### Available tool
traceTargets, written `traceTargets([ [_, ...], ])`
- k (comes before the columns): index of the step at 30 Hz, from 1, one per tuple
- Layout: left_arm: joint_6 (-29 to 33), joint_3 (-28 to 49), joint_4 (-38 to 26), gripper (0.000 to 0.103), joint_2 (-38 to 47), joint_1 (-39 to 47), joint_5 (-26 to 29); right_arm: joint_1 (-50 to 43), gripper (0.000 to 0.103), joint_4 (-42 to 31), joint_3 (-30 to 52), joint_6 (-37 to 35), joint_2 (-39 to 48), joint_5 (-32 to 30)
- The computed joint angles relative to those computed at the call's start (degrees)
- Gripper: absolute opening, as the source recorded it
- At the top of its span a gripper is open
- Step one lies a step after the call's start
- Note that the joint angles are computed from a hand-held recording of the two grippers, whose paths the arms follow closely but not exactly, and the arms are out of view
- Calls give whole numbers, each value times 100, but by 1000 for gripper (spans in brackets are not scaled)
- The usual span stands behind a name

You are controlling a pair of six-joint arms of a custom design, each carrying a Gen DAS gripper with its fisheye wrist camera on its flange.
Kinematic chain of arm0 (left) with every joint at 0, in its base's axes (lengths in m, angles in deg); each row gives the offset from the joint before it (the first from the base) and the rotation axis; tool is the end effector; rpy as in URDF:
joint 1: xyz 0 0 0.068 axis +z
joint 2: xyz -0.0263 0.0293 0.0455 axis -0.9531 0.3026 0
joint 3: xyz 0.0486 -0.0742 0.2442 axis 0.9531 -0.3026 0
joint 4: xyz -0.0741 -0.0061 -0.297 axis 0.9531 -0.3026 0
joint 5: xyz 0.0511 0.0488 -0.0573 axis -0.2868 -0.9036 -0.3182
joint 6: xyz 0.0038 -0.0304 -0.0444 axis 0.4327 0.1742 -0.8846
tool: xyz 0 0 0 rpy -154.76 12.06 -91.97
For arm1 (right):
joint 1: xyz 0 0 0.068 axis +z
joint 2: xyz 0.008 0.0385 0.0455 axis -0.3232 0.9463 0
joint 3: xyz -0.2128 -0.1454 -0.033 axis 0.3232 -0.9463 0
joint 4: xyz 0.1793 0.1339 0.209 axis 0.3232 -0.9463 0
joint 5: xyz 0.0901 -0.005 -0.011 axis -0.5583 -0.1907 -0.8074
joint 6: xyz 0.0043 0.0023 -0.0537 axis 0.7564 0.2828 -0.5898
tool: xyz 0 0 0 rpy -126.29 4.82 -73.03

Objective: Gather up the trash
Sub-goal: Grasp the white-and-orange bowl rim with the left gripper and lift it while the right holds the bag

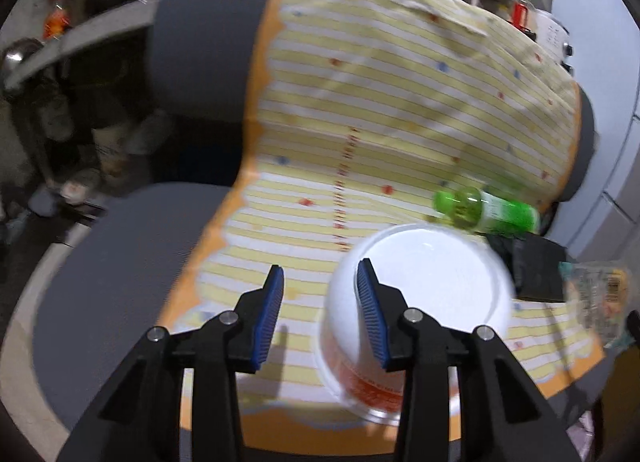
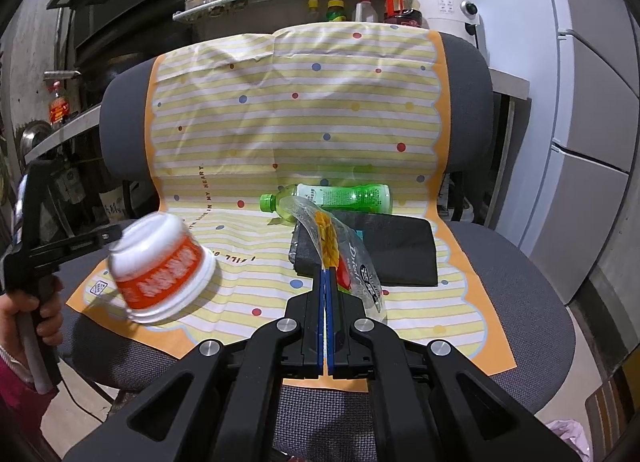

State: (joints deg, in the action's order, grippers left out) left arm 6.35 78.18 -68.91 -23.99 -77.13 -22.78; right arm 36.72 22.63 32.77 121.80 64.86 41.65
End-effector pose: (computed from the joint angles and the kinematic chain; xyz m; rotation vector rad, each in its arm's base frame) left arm 0.2512 -0.0198 0.2811 -0.1201 2.2358 -0.1072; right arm 0.1586 0.1905 0.3160 -0.0326 2.1479 0.0854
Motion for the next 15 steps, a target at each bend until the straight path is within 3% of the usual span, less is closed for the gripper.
traceTargets([
  [1,49,-66,-10,37,-105,78,-212,22,1,21,31,-24,51,-2],
  [3,113,-122,-95,37,-156,497,-71,61,1,47,72,-58,121,6],
  [5,284,-85,-299,24,105,981,502,79,1,91,124,-84,216,-17],
  [6,371,-128,-322,24,177,1059,608,89,1,111,156,-99,274,-29],
  [10,797,-155,-261,24,394,531,456,96,1,208,315,-217,517,-116],
  [15,842,-83,-369,24,438,-177,458,161,1,157,427,-283,598,-28],
])
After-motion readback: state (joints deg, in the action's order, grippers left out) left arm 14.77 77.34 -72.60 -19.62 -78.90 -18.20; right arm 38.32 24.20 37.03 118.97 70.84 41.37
